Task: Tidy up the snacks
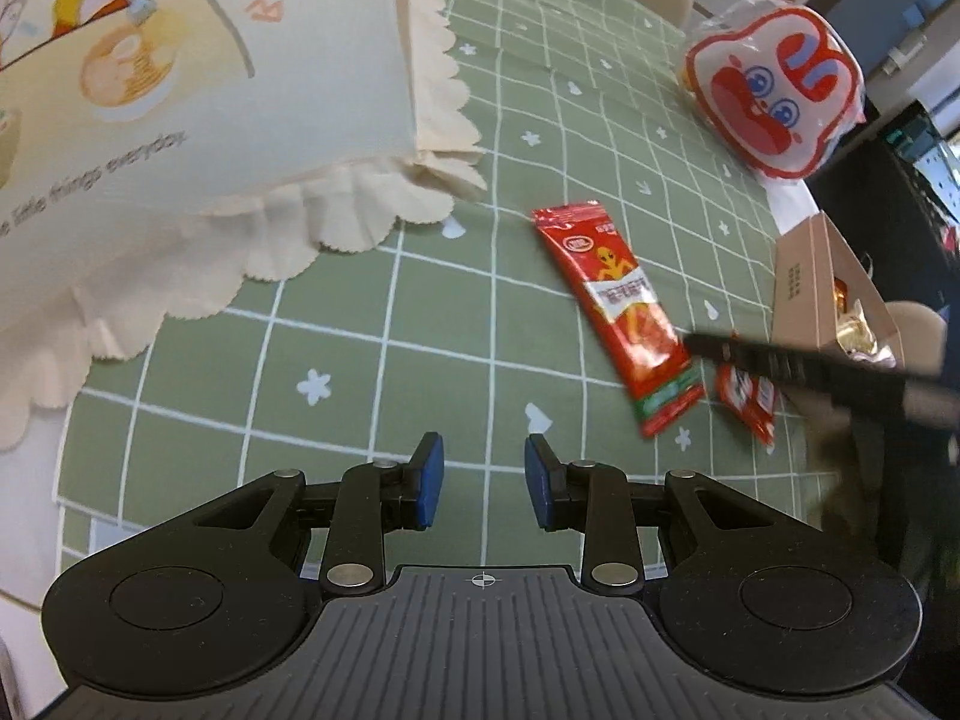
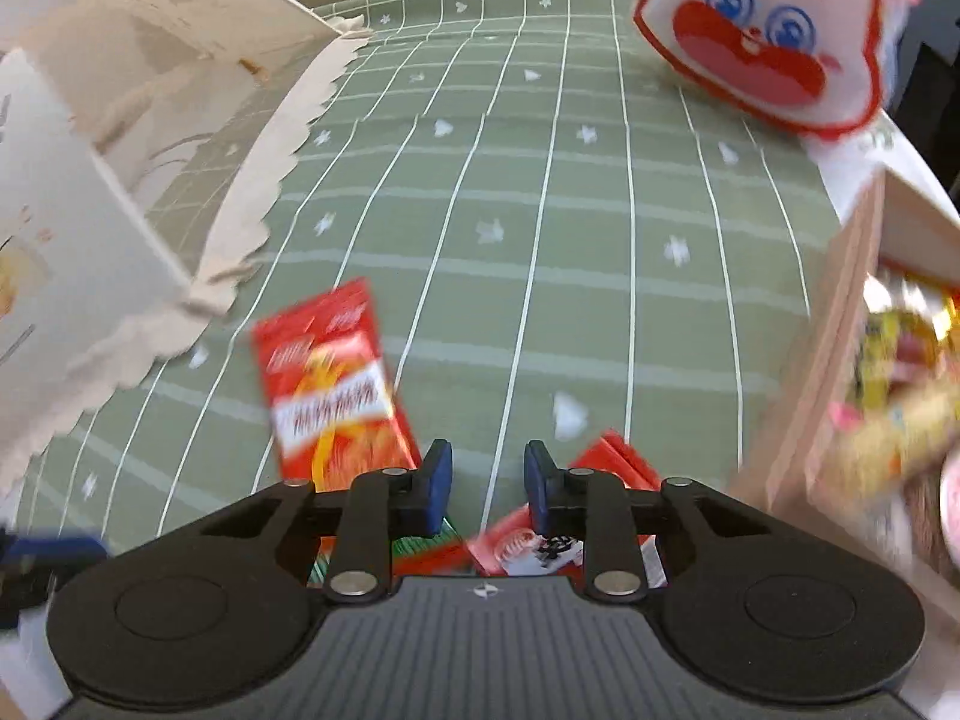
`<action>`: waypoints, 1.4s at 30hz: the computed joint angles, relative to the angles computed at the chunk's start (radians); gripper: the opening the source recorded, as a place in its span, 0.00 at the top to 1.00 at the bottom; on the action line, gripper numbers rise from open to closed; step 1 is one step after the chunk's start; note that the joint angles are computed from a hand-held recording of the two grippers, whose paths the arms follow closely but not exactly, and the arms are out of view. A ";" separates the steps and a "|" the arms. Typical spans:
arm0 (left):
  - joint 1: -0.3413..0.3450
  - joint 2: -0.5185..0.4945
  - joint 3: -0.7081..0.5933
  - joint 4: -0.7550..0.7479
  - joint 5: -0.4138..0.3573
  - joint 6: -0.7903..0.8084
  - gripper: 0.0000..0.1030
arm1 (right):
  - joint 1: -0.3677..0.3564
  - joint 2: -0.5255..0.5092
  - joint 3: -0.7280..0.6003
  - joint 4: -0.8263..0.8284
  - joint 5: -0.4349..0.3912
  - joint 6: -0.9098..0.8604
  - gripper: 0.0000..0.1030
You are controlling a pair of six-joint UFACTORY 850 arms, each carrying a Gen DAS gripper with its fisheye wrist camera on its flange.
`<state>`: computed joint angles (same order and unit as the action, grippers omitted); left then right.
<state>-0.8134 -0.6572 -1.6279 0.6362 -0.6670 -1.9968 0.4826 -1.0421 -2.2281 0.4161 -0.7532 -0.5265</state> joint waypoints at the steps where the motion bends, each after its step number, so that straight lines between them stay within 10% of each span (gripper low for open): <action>1: 0.003 -0.006 -0.010 -0.010 0.001 0.022 0.68 | -0.005 0.044 0.077 0.023 0.027 -0.022 0.75; 12: 0.037 -0.130 -0.195 -0.091 -0.018 0.205 0.68 | -0.031 0.288 0.501 -0.049 0.346 -0.052 0.61; 20: 0.092 -0.166 -0.208 0.022 0.088 0.049 0.68 | -0.041 0.248 0.444 0.348 0.295 -0.374 0.60; 23: 0.098 -0.178 -0.216 0.037 0.100 0.041 0.68 | -0.028 0.177 0.344 0.339 0.231 -0.334 0.74; 36: 0.107 -0.169 -0.212 -0.074 0.243 0.240 0.60 | -0.040 0.191 0.369 0.428 0.102 -0.420 0.74; 42: 0.057 -0.240 -0.386 -0.087 -0.091 0.408 0.60 | -0.047 0.336 0.575 0.464 0.231 -0.537 0.67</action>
